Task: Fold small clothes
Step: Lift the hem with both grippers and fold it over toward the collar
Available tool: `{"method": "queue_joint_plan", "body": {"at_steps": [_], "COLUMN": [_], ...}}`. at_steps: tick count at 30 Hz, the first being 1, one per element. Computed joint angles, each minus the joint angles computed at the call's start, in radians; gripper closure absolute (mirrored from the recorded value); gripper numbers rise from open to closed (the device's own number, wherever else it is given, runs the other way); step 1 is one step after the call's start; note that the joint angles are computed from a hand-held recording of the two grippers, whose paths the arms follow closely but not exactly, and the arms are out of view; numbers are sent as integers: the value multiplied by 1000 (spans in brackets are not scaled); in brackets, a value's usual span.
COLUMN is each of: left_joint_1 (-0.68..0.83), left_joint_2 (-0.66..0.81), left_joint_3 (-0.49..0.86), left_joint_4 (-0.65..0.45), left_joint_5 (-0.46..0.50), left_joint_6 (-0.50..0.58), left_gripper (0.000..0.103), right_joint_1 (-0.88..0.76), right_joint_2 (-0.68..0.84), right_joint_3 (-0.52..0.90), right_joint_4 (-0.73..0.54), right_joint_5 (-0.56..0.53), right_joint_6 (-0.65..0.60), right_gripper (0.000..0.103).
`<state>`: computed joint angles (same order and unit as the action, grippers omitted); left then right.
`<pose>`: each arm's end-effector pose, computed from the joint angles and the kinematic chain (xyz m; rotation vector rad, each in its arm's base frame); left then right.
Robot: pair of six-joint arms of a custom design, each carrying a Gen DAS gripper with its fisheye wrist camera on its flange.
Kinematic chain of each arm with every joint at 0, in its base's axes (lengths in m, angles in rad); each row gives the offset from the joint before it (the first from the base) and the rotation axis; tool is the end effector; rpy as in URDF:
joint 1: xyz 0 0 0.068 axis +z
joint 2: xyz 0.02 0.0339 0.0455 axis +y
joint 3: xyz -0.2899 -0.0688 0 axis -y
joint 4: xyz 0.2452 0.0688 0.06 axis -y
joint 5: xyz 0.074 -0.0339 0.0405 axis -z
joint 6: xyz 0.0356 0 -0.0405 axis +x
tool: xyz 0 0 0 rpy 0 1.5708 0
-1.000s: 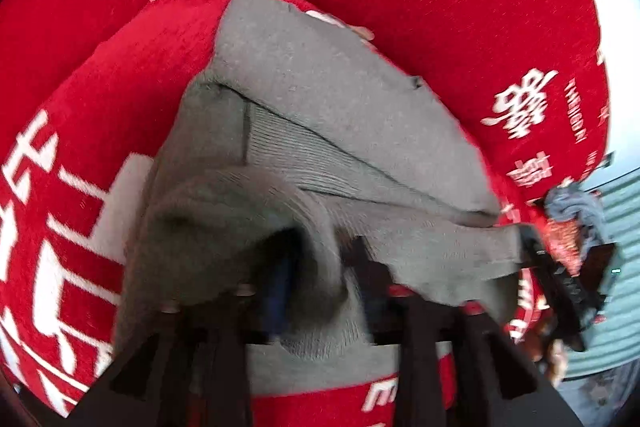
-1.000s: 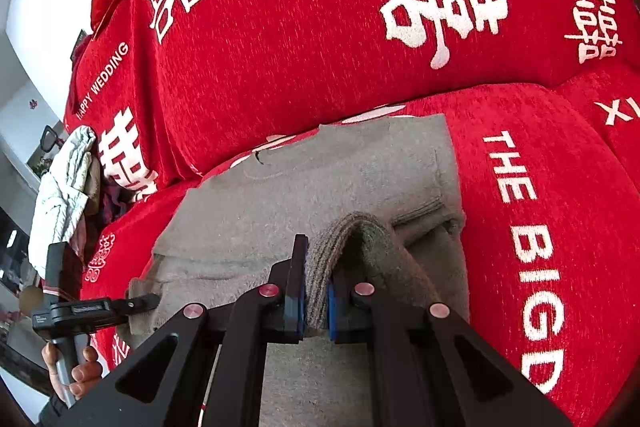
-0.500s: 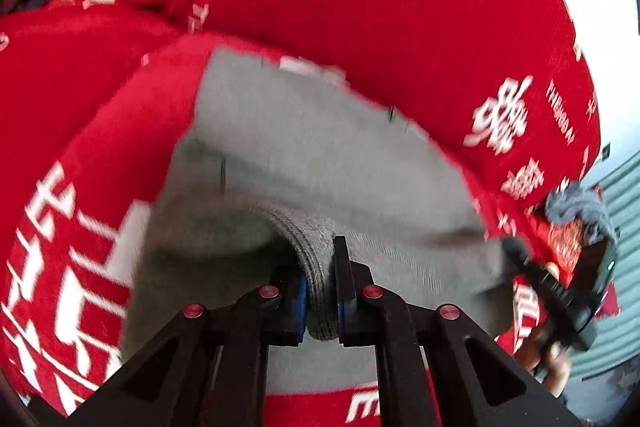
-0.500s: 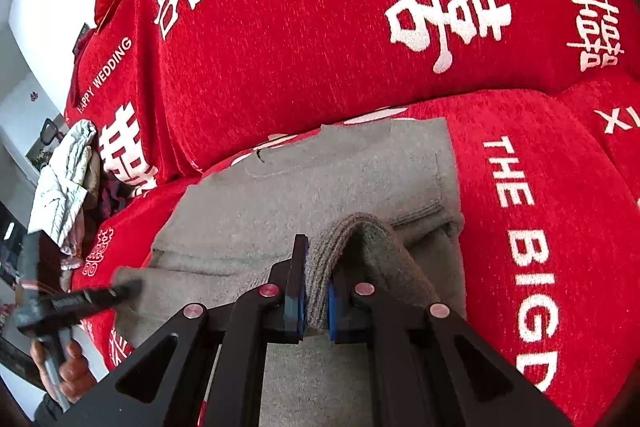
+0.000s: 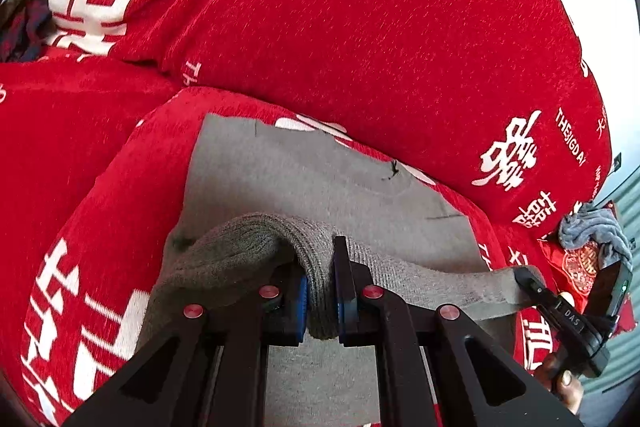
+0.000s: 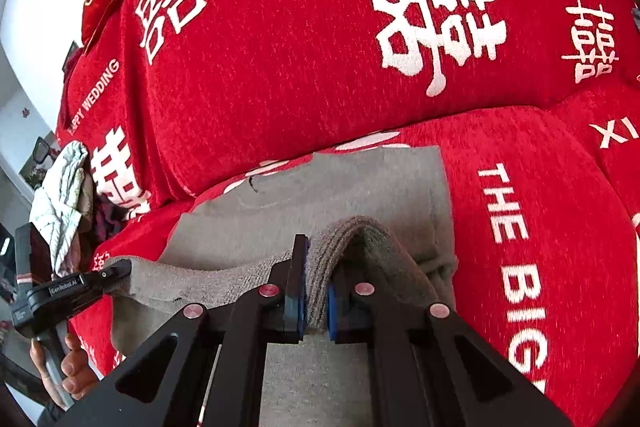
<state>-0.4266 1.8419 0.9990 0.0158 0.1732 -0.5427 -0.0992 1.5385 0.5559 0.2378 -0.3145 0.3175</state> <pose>0.3429 -0.1626 0.1694 -0.0602 2.4859 -0.6425 0.2756 -0.0164 0.1594 0.3210 2.2949 0.4747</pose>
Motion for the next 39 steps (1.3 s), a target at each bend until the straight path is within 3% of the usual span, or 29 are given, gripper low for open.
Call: {"method": "queue_joint_plan", "body": {"at_steps": [13, 28, 39], "left_joint_1": [18, 23, 41], "left_joint_2": [152, 435, 610], "left_joint_3": [249, 604, 801], "left_joint_4": [-111, -279, -393], "left_joint_5": [-4, -36, -12], "left_joint_6": [23, 54, 55], "left_gripper": [91, 91, 91], "right_joint_1": [-5, -15, -10], "right_joint_2": [170, 458, 607], "right_joint_3": [196, 478, 586], "right_joint_4": [-46, -127, -154], "right_joint_5": [24, 56, 77], "right_joint_6": [12, 8, 21], "right_gripper": [95, 95, 95]}}
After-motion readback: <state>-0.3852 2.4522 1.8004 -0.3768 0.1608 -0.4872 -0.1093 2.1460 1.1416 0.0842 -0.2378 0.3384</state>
